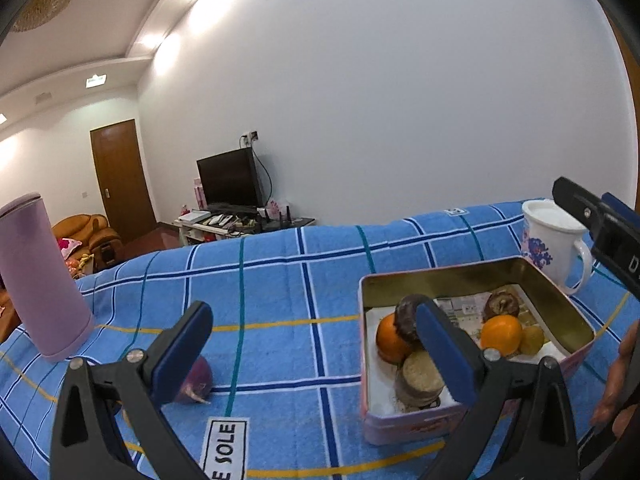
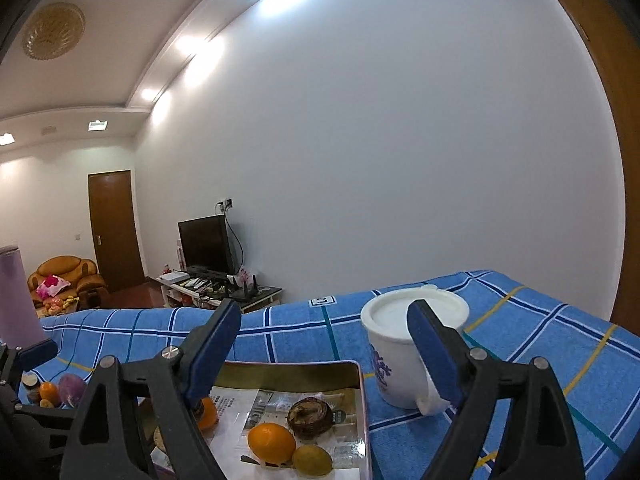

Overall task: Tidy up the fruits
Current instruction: 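Withdraw both open tools from the tin toward the remaining fruits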

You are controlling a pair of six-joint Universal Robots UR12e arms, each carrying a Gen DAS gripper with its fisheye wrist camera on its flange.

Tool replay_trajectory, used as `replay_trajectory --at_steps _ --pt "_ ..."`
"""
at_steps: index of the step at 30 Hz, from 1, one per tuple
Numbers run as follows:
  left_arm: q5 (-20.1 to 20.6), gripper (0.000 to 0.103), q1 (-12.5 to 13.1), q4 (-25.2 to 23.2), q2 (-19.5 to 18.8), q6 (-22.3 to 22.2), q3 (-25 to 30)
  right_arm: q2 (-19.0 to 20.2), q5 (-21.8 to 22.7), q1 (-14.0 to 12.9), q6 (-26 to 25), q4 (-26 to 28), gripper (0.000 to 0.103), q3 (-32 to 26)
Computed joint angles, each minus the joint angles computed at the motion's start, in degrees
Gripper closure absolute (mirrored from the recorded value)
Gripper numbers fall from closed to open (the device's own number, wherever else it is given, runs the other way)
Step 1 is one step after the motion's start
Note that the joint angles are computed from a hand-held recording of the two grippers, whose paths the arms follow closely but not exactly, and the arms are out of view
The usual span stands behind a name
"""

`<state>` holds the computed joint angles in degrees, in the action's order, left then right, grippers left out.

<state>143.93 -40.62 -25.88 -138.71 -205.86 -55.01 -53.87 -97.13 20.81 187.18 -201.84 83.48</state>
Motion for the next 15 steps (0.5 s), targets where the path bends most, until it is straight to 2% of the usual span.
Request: replay_trajectory --at_steps 12,15 --pt "-1.41 0.000 0.19 1.48 3.19 -2.32 -5.57 -0.38 -2.51 1.15 1.16 1.53 0.017 0.41" --pt "-1.87 0.000 0.34 0.71 4.15 -2.46 -7.01 -0.68 -2.33 1.16 3.47 2.55 0.017 0.73"
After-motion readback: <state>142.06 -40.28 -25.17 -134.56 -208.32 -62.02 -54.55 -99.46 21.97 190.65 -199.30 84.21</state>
